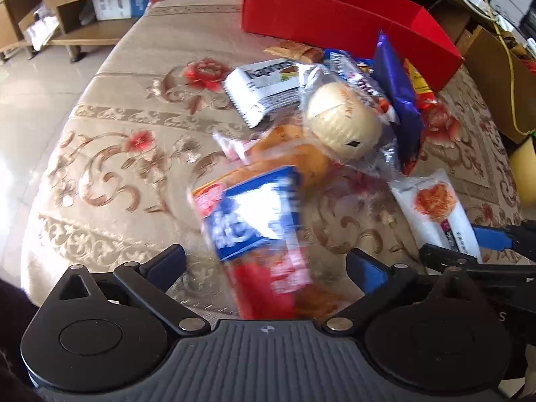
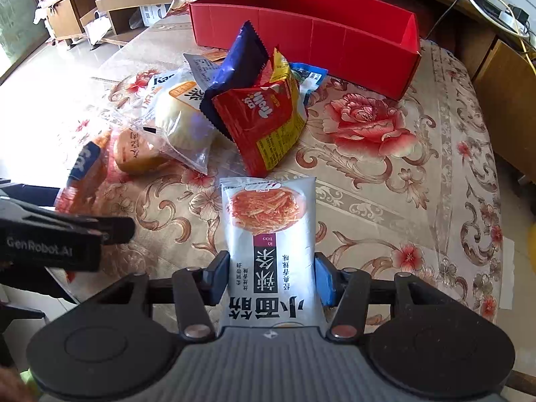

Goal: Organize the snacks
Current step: 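Lift both held packets and carry them over the red box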

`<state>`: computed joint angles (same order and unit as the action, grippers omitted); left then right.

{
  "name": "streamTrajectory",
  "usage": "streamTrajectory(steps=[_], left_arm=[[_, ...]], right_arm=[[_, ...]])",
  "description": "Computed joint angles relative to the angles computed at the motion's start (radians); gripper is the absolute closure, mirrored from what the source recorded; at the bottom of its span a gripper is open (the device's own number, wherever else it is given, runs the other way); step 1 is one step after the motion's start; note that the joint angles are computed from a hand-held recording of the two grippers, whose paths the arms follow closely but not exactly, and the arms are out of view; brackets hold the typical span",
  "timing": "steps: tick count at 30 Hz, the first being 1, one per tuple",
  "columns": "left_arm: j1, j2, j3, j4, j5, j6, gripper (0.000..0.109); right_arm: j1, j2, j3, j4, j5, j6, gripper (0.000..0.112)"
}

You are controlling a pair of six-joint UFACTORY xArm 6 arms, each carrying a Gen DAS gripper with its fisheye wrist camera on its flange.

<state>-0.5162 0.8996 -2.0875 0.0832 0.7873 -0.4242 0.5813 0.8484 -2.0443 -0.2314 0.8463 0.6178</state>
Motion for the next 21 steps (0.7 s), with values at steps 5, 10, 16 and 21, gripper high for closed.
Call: streamTrajectory(steps=[5,10,16,21], left_arm=[[0.017,-0.051,0.09,-0.055,-0.057,-0.047,0.01],[-0.034,-0.018,0.033,0.168,0.024,-0.122,0.015],[-0.053,-0.043,0.072,0.21,-0.006,-0.131,0.036],[-0.046,-0.072,0.102,0.134,-0.024,-0.084,0.056]], right_arm=[[0.0,-0.001,0.004,0.003,-0.002,-0.011,0.063],[0.001,0.013,-0.014,0.003,0.011,-0.03,0.063],[0.003,0.002,-0.001,-0.015,0.012,-0.026,0.067],[0.0,-0.039,0.05,-0.063,-0.021,0.03,0.07]])
